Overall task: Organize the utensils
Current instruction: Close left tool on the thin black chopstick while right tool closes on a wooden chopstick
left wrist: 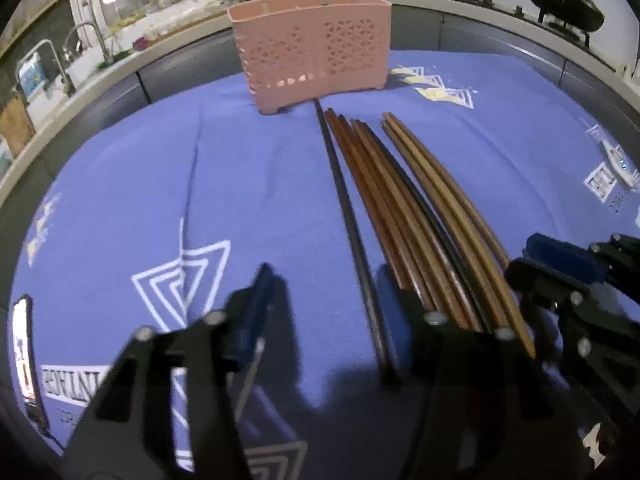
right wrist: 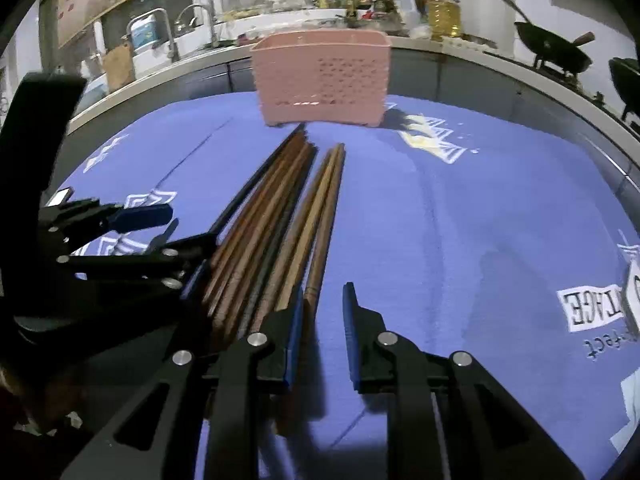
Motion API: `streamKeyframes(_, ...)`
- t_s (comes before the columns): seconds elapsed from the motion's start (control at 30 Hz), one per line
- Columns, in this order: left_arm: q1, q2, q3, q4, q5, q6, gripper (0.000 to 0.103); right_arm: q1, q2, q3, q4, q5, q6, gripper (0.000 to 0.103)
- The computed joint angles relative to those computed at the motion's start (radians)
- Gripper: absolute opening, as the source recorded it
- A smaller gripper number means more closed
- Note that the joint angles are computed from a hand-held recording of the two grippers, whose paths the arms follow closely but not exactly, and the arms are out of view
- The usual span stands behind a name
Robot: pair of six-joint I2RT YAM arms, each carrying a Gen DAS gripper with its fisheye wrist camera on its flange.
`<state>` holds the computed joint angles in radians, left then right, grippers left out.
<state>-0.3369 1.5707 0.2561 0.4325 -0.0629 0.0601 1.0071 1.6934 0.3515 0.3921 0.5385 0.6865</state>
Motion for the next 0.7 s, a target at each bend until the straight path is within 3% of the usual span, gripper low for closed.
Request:
streamKeyframes(0.1,0.052,-0.013,0.004,-0.025,0.065,0.019,0.015,-0.018,-0.014,-0.018,0.015,-0.022,0.002,0.021)
streamKeyframes(0.17,0.074,-0.018,-0.001,-0.022,0.074,0.03,0.008,-0.019,-0.011,-0.014,0.015,-0.036,-0.001,0.021)
streamKeyframes(0.47,0.29,-0.154,-0.094,-0.1,0.224,0.158,0.007,-0.006,-0.02,-0.016,-0.026,-0.006,0.009,0.02)
streamKeyframes(0.53,0.348,-0.208,-0.117,-0.156,0.273,0.21,0.007,-0.006,-0.037,-0.036,-0.028,-0.003,0.016,0.013)
streamKeyframes(0.7,0.45,-0.317,-0.127,-0.336,0.356,0.329,0.01,-0.015,-0.101,-0.085,-0.076,-0.004,0.051,0.013)
